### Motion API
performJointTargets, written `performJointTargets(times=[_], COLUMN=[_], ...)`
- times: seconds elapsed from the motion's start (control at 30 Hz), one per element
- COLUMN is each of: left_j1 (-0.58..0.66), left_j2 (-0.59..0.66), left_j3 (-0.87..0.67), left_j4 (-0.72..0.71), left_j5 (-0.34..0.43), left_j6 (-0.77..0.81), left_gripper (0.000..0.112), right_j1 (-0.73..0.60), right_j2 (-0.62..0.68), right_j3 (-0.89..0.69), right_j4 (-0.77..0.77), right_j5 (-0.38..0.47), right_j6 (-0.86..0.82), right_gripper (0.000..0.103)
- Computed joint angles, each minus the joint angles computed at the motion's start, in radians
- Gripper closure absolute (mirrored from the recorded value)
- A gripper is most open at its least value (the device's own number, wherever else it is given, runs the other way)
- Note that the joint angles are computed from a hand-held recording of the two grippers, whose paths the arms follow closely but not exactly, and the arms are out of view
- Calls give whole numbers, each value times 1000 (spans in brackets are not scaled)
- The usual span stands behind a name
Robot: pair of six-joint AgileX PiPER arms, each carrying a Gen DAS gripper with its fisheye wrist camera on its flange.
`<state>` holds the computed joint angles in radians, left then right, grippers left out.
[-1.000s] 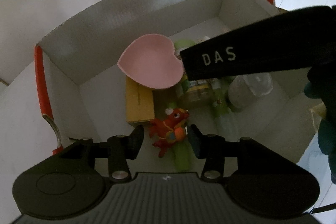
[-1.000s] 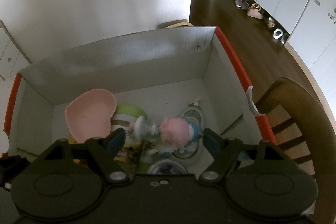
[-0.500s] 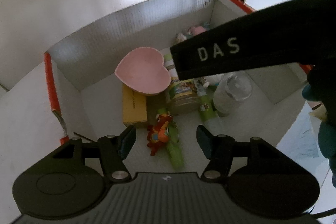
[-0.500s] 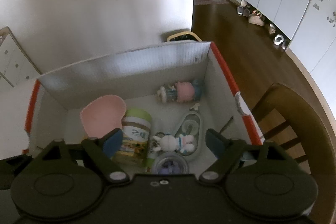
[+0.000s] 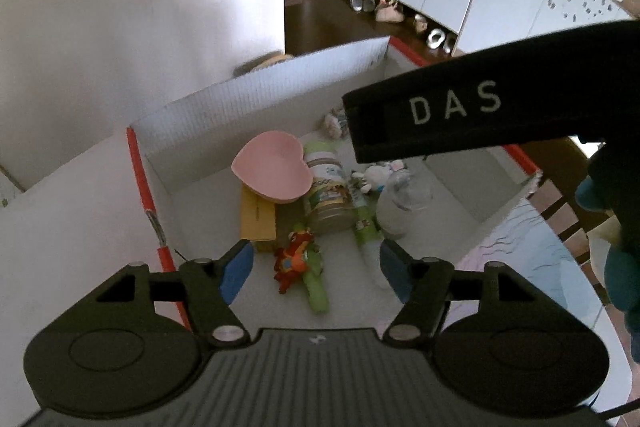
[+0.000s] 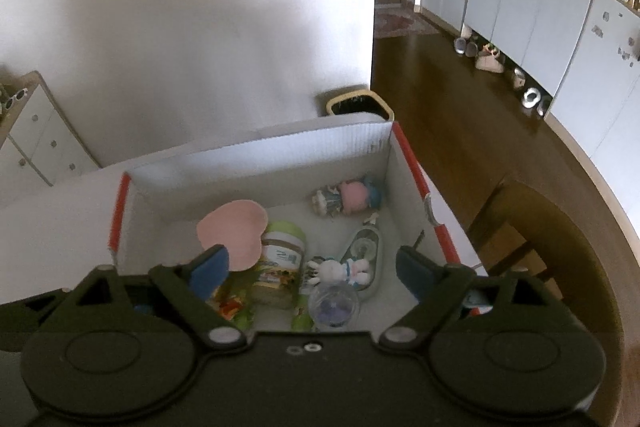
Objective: Organize rigid objects
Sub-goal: 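Withdraw both tools from the red box back toward the mat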
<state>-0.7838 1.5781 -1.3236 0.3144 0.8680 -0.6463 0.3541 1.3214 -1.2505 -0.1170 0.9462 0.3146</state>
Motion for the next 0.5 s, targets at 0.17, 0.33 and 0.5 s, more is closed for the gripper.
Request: performJointTargets(times=[0.17, 0.33, 0.5], left_j1=[-40, -104, -153], left_j2=[-68, -123, -186], left_j3=[39, 76, 99], left_j4=[48, 156, 197], left_j5=[-1, 15, 30], left_j6=[-63, -186, -242], left_gripper=[41, 36, 33], right_j1=[24, 48, 64], right_j2=[-63, -128, -192], right_j3=[8, 16, 27], right_j4=[-16, -33, -38], right_j5=[27, 52, 83], right_j6=[19, 43, 49], right_gripper=[9, 4, 2])
